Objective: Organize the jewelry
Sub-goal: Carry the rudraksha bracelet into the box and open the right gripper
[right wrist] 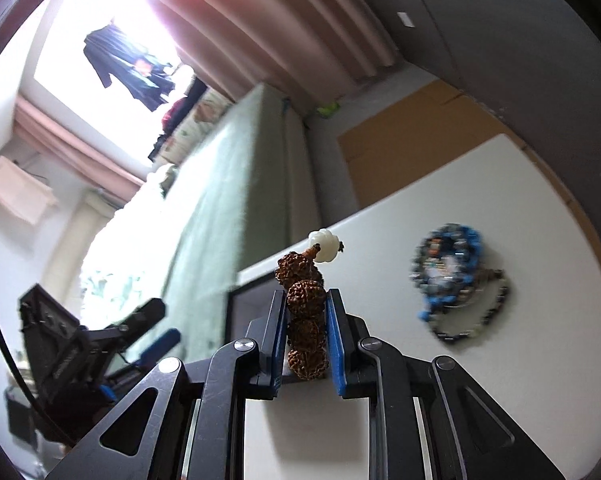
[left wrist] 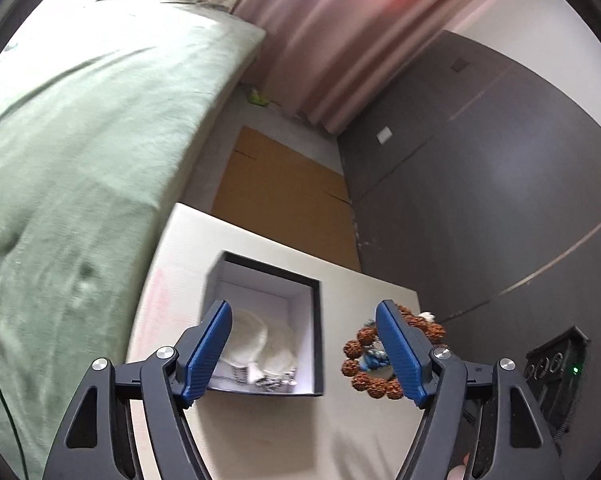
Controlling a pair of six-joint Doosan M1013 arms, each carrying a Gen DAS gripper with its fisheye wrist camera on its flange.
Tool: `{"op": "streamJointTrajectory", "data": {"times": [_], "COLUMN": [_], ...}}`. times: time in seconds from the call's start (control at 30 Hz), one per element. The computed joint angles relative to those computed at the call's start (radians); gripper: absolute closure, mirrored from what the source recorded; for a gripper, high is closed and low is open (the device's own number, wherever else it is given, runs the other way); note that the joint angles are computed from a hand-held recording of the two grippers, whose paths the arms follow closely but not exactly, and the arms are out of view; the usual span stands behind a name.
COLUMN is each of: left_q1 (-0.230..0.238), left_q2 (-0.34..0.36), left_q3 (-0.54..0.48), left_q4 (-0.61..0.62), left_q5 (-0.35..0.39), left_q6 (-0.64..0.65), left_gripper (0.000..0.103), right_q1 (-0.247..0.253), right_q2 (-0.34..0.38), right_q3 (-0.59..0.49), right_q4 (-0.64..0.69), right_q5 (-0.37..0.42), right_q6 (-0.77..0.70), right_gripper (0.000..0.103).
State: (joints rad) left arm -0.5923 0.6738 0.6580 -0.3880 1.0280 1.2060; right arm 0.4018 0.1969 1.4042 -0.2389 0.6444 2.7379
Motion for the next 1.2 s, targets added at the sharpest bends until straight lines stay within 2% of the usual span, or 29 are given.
{"op": "streamJointTrajectory", "data": {"times": [0.33, 0.6, 0.67, 0.7, 0.73, 0.8, 0.9, 0.97, 1.1, 1.2], "left_q1": [0.032, 0.049, 0.050, 0.049, 0.050, 0.049, 0.047, 0.045, 0.040, 0.033], "left_q2": [-0.041, -0.051, -0.049, -0.047, -0.046, -0.043, -0.041, -0.039, -0.037, -0.031], "left_q3": [0.058, 0.074, 0.074, 0.071, 0.070, 0.066, 0.063, 0.060, 0.056, 0.046], "left_q4": [0.007, 0.002, -0.002, -0.004, -0.006, -0.009, -0.015, -0.015, -0.006, -0.004], "left_q5": [-0.054, -0.075, -0.076, -0.076, -0.076, -0.073, -0.069, -0.068, -0.065, -0.054], "left_q6": [-0.026, -0.043, -0.049, -0.051, -0.050, -0.047, -0.039, -0.038, -0.039, -0.031], "left_gripper": [0.028, 0.028, 0.028, 0.028, 0.028, 0.028, 0.028, 0.028, 0.028, 0.028], "right_q1": [0.024, 0.026, 0.020, 0.012, 0.011, 0.010, 0.009, 0.014, 0.013, 0.009], "right_q2": [0.043, 0.108, 0.126, 0.142, 0.164, 0.184, 0.172, 0.155, 0.109, 0.070], "right_q3": [-0.014, -0.061, -0.073, -0.097, -0.133, -0.167, -0.159, -0.147, -0.108, -0.068], "right_q4": [0.043, 0.203, 0.250, 0.274, 0.263, 0.263, 0.264, 0.213, 0.131, 0.076], "right_q5": [-0.185, -0.207, -0.186, -0.130, -0.035, 0.060, 0.072, 0.062, 0.060, 0.092], "right_q6": [-0.050, -0.186, -0.224, -0.247, -0.238, -0.235, -0.238, -0.215, -0.136, -0.073], "right_gripper": [0.083, 0.083, 0.083, 0.082, 0.080, 0.077, 0.058, 0.044, 0.043, 0.043]}}
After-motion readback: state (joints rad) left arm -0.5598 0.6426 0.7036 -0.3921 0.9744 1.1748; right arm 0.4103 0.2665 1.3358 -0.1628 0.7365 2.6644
